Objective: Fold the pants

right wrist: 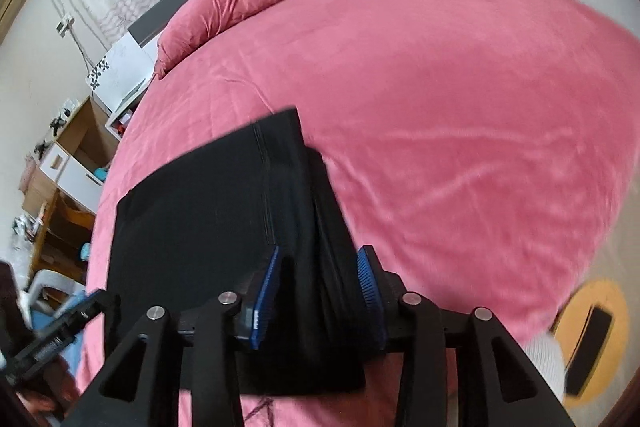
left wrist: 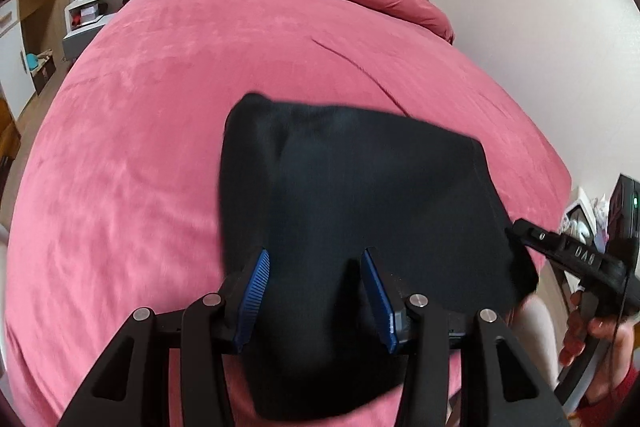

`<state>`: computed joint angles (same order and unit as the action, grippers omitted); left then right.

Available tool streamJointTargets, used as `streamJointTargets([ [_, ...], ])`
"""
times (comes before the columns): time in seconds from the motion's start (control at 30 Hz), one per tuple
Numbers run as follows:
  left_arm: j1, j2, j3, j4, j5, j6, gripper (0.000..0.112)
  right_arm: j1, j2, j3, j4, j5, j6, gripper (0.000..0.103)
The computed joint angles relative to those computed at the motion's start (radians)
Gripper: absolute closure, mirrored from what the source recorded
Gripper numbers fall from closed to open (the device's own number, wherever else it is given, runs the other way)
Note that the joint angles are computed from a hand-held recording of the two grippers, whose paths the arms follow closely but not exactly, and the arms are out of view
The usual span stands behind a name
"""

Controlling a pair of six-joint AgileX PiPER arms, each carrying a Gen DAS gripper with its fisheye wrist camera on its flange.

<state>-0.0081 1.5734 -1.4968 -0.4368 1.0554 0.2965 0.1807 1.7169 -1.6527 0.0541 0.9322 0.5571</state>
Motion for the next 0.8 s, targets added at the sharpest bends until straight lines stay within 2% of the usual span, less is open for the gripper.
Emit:
streamJointTargets([
  [0.13,0.001,-0.119,0.15,0.019,-0.04,0.068,0.063,-0.036,-0.096,0.141,0.133,-0.039,-0.033,0.055],
  [0.2,-0.005,-0.155,0.204,0.031,-0.059,0.079,0.062,-0.054,-0.118,0.193,0.215,-0.051,-0.06,0.054],
  [0.27,-0.013,-0.181,0.247,0.038,-0.076,0.066,0.062,-0.051,-0.116,0.208,0.232,-0.052,-0.061,0.054],
  [0.3,-0.016,-0.186,0.255,0.041,-0.082,0.057,0.061,-0.038,-0.113,0.206,0.205,-0.05,-0.045,0.062],
  [0.33,-0.02,-0.188,0.256,0.047,-0.085,0.045,0.061,-0.019,-0.104,0.184,0.156,-0.032,-0.027,0.077],
  [0.37,-0.019,-0.183,0.248,0.049,-0.083,0.042,0.061,-0.008,-0.094,0.157,0.13,-0.01,-0.036,0.085],
  [0.4,-0.025,-0.183,0.243,0.058,-0.079,0.032,0.061,-0.002,-0.087,0.126,0.117,0.015,-0.051,0.088],
  [0.57,-0.046,-0.174,0.236,0.067,-0.085,0.028,0.058,-0.002,-0.085,0.084,0.074,0.077,-0.013,0.09],
  [0.67,-0.066,-0.173,0.273,0.078,-0.123,0.048,0.054,-0.002,-0.089,0.187,0.062,0.007,0.032,0.09],
  [0.73,-0.103,-0.186,0.298,0.133,-0.154,0.033,0.052,0.003,-0.098,0.232,0.054,-0.045,0.053,0.089],
  [0.8,-0.117,-0.192,0.293,0.163,-0.154,0.037,0.051,0.001,-0.1,0.217,0.061,-0.032,0.032,0.086],
])
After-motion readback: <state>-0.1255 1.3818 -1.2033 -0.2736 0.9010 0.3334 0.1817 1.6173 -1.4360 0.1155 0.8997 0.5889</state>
